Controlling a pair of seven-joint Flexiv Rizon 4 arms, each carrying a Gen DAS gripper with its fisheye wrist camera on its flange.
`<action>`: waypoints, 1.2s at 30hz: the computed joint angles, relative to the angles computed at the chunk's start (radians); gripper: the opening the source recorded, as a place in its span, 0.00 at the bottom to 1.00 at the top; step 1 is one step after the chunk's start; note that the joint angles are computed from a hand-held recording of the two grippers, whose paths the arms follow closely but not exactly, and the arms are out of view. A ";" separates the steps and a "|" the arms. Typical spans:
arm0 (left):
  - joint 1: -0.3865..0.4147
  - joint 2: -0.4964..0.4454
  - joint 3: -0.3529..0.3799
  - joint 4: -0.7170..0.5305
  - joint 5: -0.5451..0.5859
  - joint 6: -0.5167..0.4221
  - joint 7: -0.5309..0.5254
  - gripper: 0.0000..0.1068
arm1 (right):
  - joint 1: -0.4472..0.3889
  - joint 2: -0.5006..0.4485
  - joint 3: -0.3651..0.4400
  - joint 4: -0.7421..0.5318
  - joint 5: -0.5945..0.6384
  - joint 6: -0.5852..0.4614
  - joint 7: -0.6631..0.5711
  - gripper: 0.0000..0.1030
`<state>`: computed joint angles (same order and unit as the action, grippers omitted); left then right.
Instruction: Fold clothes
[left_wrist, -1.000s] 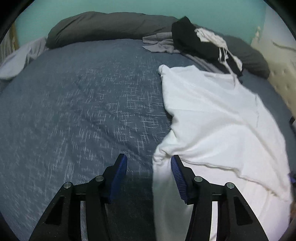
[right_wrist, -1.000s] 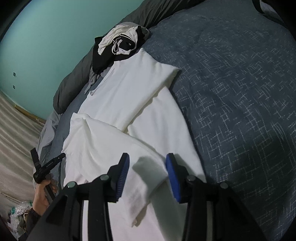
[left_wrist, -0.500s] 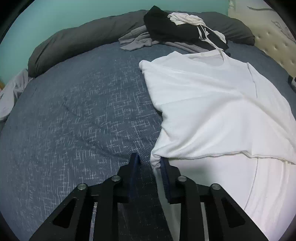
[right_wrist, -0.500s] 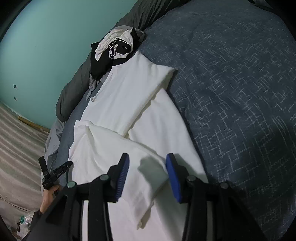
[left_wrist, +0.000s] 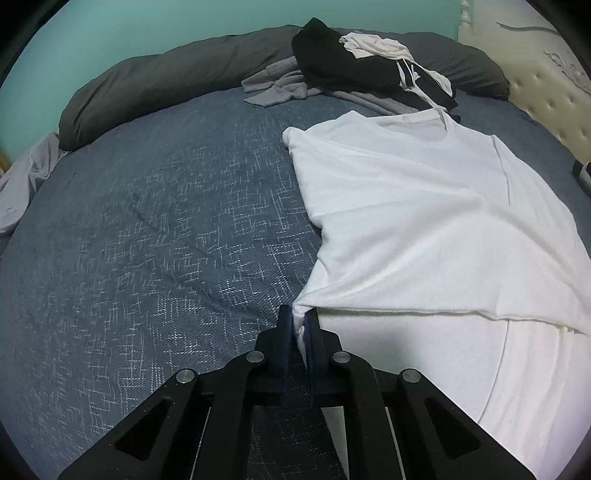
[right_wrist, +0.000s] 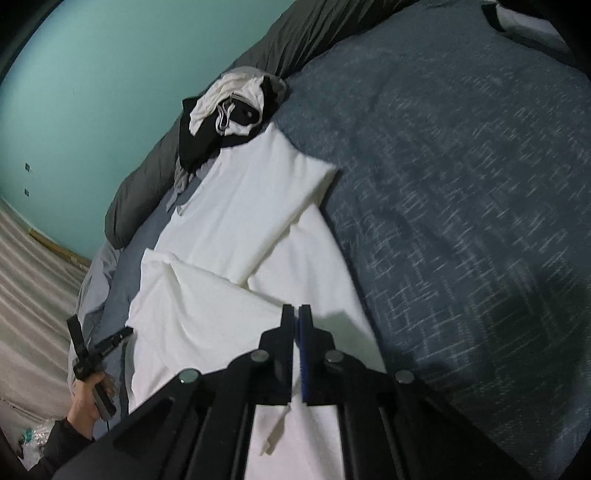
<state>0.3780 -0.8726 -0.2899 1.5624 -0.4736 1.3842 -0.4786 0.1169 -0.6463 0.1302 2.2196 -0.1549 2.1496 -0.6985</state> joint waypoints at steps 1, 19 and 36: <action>-0.002 -0.001 0.004 -0.004 0.000 -0.006 -0.004 0.06 | -0.001 0.002 -0.001 0.001 0.000 0.002 -0.001 0.02; -0.035 -0.005 0.054 -0.019 0.023 -0.030 -0.033 0.06 | -0.023 -0.018 0.000 -0.050 0.020 -0.119 -0.002 0.04; -0.075 -0.002 0.118 -0.055 0.067 -0.096 -0.062 0.06 | -0.029 0.070 0.107 0.067 -0.061 -0.160 0.059 0.24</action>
